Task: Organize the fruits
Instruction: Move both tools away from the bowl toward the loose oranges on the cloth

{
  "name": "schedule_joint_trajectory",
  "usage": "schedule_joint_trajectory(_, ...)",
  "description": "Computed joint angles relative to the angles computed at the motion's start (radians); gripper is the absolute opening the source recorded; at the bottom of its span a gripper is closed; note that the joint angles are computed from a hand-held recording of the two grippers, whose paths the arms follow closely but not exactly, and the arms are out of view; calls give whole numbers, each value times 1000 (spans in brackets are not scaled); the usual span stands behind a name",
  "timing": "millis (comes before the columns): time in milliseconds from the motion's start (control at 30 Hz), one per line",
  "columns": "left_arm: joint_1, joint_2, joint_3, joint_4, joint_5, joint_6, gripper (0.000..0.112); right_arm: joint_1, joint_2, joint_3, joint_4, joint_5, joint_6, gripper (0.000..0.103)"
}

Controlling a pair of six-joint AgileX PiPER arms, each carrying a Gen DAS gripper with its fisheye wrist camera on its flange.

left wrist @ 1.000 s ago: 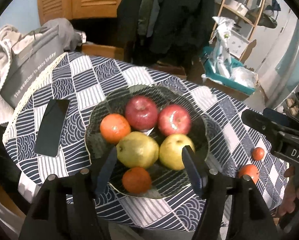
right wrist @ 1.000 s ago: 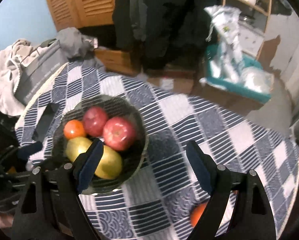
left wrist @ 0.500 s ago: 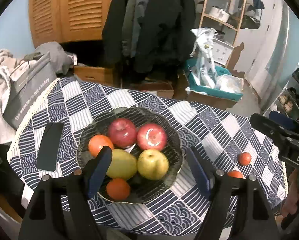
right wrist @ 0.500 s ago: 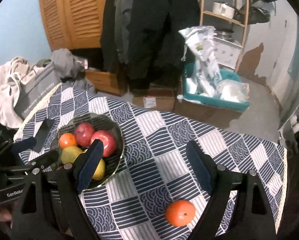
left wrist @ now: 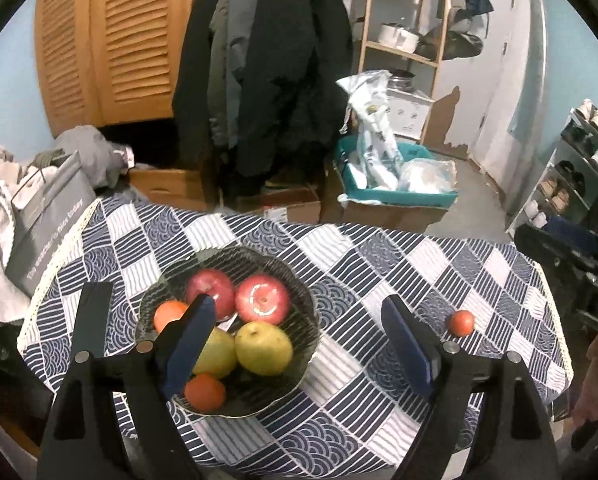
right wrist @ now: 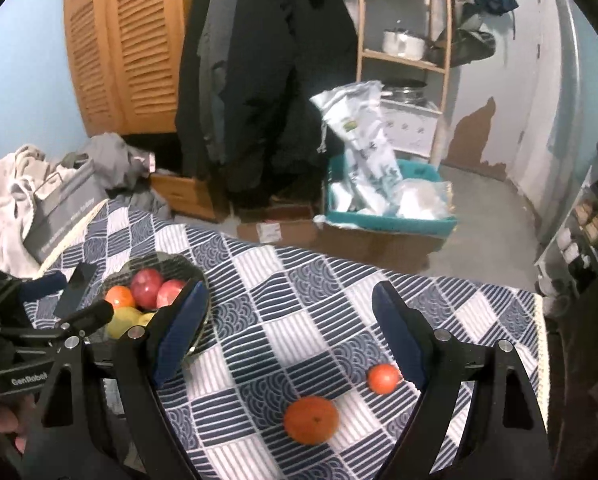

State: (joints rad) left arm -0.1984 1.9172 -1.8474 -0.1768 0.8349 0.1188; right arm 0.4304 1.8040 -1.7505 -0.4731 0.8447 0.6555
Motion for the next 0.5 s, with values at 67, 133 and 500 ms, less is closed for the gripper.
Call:
schedule_joint_trajectory(67,-11,-7,-5,-5,0,-2,86,-3,-31,35,-18,-9,14,85)
schedule_joint_trajectory(133,-20,-8,-16,-8,5,-4,87,-7,-67,73,-35,-22,29,85)
schedule_joint_trajectory(500,-88,-30,-32,6,-14,-23,92,-52,-241,244,-98,-54,103,85)
